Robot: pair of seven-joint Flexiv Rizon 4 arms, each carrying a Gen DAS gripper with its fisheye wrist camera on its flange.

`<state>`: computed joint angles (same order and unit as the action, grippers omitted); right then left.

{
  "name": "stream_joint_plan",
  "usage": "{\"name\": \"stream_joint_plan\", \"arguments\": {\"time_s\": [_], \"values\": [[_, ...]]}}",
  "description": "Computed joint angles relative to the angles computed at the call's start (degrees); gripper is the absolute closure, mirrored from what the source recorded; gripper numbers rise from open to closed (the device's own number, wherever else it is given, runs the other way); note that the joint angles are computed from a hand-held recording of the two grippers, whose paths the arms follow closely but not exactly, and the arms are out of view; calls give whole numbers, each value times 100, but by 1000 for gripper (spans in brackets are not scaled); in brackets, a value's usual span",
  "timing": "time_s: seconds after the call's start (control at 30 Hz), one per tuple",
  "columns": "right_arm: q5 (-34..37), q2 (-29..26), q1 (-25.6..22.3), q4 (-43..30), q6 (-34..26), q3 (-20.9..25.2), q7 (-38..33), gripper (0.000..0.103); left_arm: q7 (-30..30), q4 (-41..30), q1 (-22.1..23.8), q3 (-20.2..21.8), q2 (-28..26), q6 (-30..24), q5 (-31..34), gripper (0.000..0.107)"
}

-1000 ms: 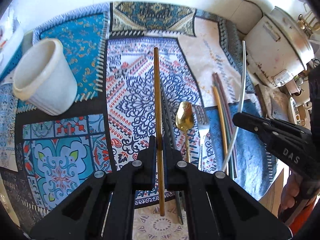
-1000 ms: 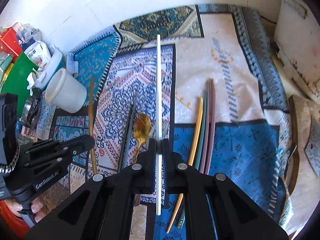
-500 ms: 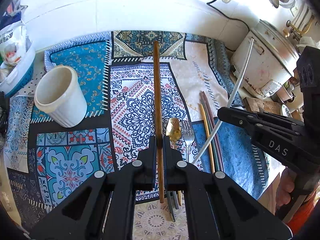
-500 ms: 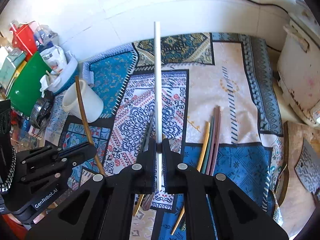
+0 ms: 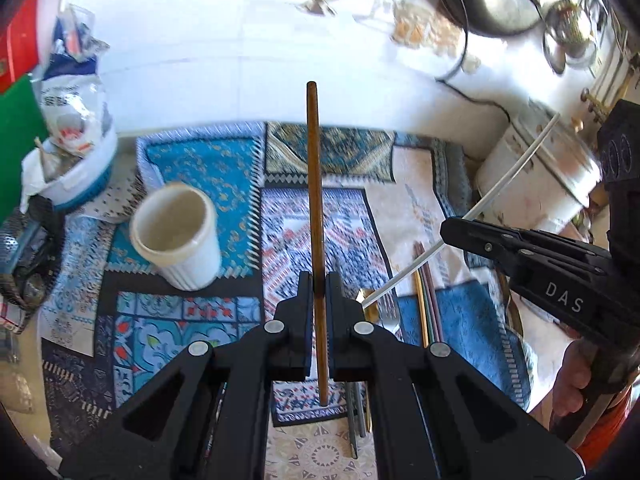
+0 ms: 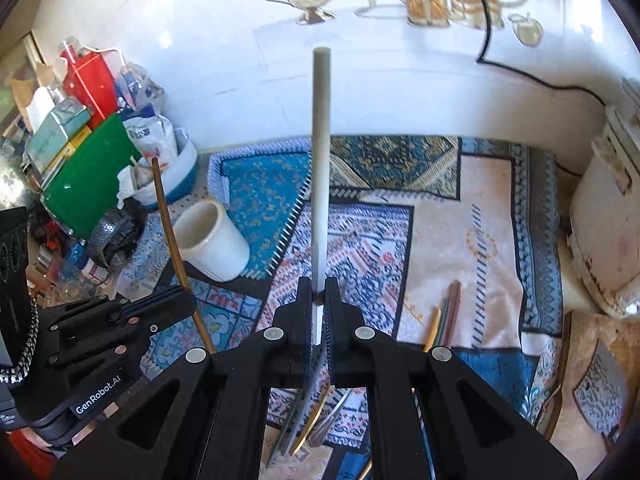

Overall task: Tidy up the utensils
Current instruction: 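Lift and carry both chopsticks toward the white cup with both tools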

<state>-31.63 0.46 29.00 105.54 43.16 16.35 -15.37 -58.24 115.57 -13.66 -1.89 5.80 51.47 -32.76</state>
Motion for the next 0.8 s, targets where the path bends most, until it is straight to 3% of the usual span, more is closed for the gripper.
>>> {"name": "stream_joint_plan", "arguments": {"time_s": [0.37,0.8], "values": [[-624,-681,297,-906,130,-206,-66,97,424,-433,236,136,-167,405,-436,103],[-966,-1490,743,-2039,-17,-620,-63,97,1190,-1333,701,61,-818,236,-1110,103]]}}
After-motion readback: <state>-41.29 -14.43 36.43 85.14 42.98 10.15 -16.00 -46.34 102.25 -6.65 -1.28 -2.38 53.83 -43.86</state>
